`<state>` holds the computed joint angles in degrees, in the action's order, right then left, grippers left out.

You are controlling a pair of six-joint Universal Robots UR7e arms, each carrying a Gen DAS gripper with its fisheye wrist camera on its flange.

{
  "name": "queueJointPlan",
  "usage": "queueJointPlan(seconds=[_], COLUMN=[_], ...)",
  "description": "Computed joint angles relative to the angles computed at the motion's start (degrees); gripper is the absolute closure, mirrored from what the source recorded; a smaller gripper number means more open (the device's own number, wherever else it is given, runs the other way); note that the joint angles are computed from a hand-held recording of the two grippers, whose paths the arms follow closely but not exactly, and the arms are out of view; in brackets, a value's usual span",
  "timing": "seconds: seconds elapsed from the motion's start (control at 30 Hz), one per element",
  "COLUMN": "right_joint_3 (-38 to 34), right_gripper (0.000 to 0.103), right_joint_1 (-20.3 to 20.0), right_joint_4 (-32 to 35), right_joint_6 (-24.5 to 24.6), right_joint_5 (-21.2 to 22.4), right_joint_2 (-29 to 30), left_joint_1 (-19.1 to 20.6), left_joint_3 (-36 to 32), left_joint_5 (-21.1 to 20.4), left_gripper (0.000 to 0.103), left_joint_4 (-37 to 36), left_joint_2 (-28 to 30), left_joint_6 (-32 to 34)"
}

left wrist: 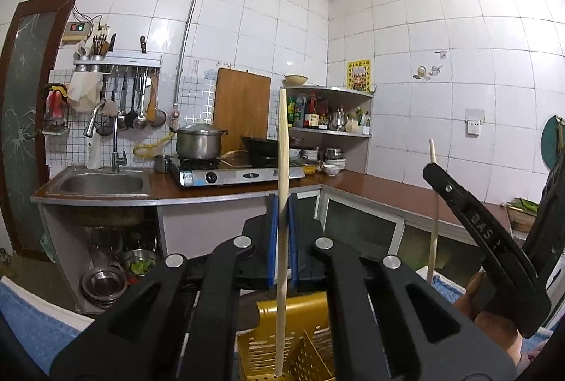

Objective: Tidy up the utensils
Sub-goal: 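Lift the left tool's chopstick toward the yellow holder while the right tool carries its own, then lower the left tool's chopstick into the holder and open while the right tool does likewise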

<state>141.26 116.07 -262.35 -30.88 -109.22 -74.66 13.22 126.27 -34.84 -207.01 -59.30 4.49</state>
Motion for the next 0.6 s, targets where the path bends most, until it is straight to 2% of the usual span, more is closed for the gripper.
queueJointPlan(seconds=[0.13,0.3,0.37,0.47,0.5,0.6], right_joint_3=[-1.8,-5.3,-6.4,-7.2,-8.0,-8.8], right_gripper=[0.097,0.097,0.097,0.097,0.097,0.097], right_joint_1=[0.2,1.1,1.4,2.2,2.8,3.0], right_joint_4=[-6.0,-9.7,-11.0,-9.6,-8.9,-8.9], right_joint_6=[-2.2,-7.3,-8.0,-8.0,-9.7,-14.0], right_joint_5=[-0.5,-3.0,-3.9,-6.2,-8.0,-8.7], right_joint_2=[3.1,6.0,6.4,6.2,6.7,7.7], left_joint_1=[1.0,2.1,2.3,2.7,2.9,3.2], left_joint_3=[0.8,1.3,1.8,2.5,2.7,3.0], left_joint_5=[-0.6,-0.9,-0.9,-1.3,-1.3,-1.5], left_gripper=[0.099,0.099,0.099,0.099,0.099,0.099], left_joint_4=[-2.6,-3.4,-3.7,-3.5,-3.4,-2.6], left_joint_2=[1.2,1.8,1.7,1.5,1.6,1.8], left_joint_6=[0.2,0.4,0.2,-0.4,-0.7,-1.3])
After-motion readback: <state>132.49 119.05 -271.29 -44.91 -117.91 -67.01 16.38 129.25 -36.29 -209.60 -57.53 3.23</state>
